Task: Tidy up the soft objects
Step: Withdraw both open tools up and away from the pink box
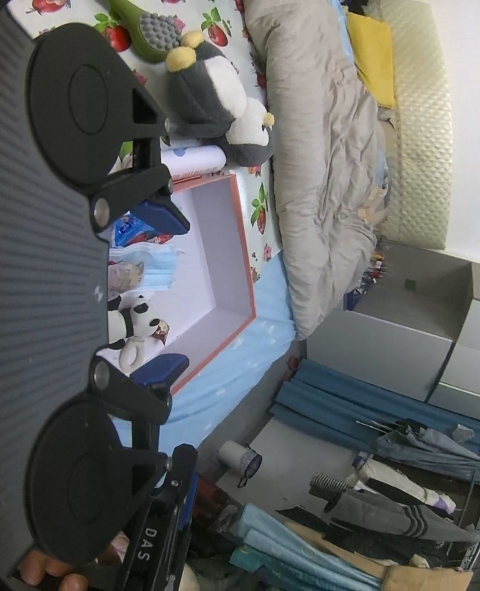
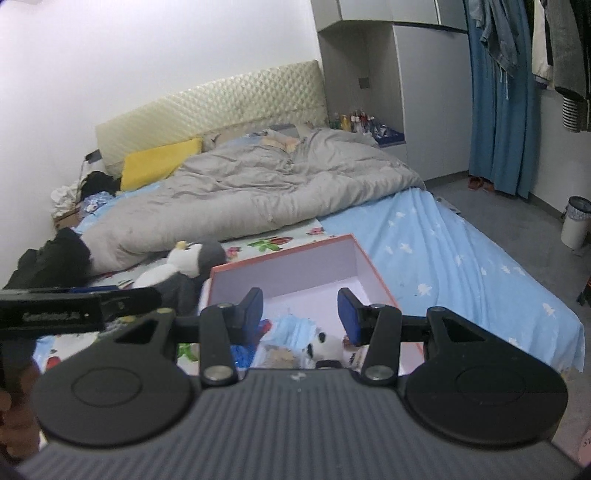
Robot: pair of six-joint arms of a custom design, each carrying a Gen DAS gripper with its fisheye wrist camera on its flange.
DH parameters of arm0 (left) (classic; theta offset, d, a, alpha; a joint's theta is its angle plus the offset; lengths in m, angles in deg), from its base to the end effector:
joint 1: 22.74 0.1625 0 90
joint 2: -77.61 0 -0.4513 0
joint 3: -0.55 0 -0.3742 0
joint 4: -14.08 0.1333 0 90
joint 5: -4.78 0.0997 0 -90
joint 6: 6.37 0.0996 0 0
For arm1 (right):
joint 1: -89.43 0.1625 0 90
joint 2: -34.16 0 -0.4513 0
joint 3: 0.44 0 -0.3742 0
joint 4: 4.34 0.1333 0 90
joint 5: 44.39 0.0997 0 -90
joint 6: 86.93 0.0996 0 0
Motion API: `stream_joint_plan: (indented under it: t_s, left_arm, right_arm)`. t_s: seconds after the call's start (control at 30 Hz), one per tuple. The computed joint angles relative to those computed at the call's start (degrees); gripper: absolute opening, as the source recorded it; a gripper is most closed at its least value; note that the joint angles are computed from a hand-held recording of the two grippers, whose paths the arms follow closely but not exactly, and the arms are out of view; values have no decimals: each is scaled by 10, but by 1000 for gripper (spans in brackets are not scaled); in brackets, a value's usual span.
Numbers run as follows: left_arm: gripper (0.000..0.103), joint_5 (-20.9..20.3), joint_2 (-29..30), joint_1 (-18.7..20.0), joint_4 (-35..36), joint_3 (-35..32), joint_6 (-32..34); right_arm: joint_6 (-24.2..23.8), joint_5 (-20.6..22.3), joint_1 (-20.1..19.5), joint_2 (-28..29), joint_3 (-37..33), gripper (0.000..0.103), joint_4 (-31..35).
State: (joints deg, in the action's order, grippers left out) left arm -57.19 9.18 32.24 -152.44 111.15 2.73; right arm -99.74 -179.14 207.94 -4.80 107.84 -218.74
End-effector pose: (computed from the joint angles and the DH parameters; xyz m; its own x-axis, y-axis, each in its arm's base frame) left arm -0.1826 -0.5744 0.3147 -0.7891 0.3927 -0.4723 0.6062 0.6219 -0.4958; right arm 0.3410 -0.4955 0.1374 -0.8166 0.0526 0.5748 -0.4659 0.5278 -0.7102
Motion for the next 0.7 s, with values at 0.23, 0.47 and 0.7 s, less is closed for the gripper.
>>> stream_joint_plan:
  t_s: [0.23,0.47,0.7]
  left_arm:
    - [76,1,-52,-10,2,49,-6]
    - [77,-8,-87,-6,18,87,-16]
    - [77,-12,-107,4,28,111,-18]
  right_arm:
    - [24,-20,25,14,24,48,-21]
    - [57,-39,39,30,50,48,-41]
    - [80,-65,52,49,58,48,-53]
